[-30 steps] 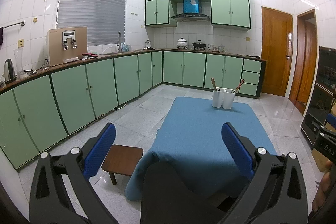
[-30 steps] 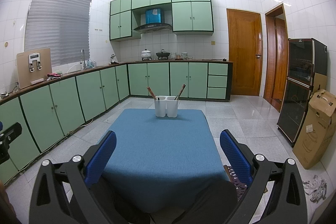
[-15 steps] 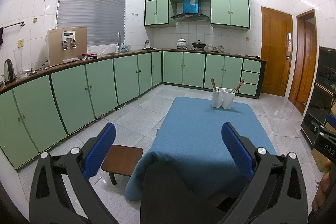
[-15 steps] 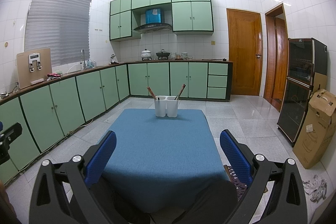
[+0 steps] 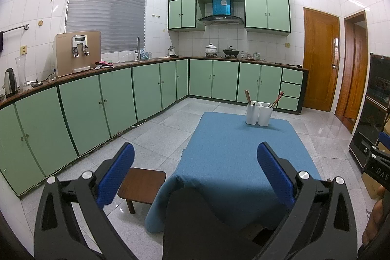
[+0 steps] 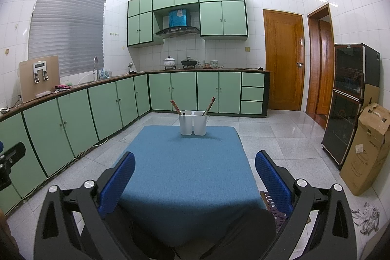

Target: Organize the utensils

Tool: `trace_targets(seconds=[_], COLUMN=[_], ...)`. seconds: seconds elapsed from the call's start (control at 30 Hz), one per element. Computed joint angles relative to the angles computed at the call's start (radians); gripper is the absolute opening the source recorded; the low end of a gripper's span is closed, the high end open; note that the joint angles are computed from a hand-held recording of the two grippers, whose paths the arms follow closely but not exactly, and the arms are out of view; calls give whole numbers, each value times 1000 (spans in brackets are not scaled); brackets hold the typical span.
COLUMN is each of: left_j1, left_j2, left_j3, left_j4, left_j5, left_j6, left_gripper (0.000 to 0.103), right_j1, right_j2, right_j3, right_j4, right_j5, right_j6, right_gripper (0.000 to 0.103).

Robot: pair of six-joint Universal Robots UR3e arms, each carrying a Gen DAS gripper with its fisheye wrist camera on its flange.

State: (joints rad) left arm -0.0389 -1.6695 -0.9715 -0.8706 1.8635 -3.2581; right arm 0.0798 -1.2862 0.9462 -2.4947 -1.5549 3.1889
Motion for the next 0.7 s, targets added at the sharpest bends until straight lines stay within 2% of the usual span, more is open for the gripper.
trace_targets(seconds=[0.7], left_j1=[-1], left_j2=[5], left_j3=[-8], left_j4=[-1], left_j5=[-6], left_j6=[-7], left_gripper=[98], right_j1=[-1], right_j2=[0], right_j3=[-3], right_j4=[3], right_j5=[2], right_j6=[1], right_gripper=[97])
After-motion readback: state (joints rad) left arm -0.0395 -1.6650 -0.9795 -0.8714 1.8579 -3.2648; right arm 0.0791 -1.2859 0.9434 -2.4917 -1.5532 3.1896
